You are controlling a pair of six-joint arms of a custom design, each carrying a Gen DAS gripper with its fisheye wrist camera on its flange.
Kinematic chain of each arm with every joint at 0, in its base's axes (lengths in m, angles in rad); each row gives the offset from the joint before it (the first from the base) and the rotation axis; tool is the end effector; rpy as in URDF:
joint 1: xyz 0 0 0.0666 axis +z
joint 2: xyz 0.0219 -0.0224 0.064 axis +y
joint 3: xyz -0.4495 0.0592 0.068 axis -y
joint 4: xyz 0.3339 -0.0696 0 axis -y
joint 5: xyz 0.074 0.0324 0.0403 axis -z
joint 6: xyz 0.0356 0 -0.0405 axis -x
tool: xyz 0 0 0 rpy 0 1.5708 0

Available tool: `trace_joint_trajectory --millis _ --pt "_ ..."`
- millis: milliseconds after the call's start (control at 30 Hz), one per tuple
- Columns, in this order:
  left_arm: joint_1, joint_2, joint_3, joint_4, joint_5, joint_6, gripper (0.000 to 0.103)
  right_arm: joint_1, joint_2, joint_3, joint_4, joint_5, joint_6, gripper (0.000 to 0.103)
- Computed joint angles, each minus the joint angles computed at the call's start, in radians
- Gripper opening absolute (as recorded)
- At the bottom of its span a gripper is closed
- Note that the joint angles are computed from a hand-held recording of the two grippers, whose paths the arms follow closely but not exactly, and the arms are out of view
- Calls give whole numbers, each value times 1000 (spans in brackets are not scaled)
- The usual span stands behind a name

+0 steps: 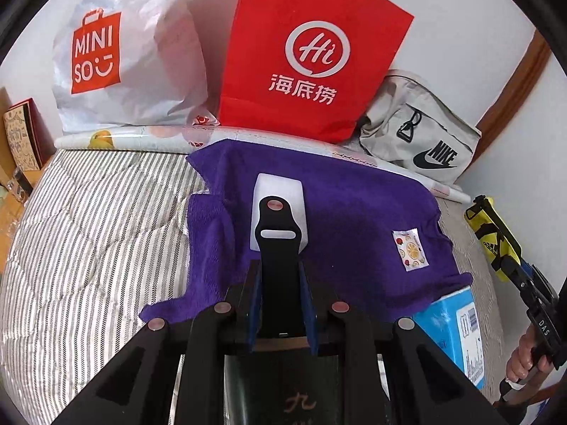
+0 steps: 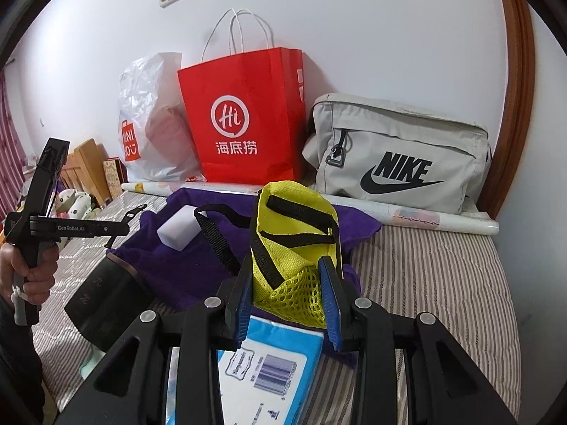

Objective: Organize soft objects

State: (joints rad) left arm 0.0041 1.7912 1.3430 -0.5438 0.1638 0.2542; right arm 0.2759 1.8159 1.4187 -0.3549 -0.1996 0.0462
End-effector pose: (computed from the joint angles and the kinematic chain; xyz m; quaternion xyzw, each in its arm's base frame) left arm 0.5470 -0.0040 0.3182 -0.0999 0.9503 -0.1133 0.2724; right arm 0.5603 0.1656 0.3465 -0.1855 0.8946 0.1362 0.3829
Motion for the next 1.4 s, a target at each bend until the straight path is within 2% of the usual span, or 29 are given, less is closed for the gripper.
trace_joint_trajectory --millis 900,1400 --pt "10 85 78 -58 17 6 20 2 122 125 -120 -10 42 35" --pt "14 91 85 -67 32 -4 20 6 148 142 -155 -15 61 35"
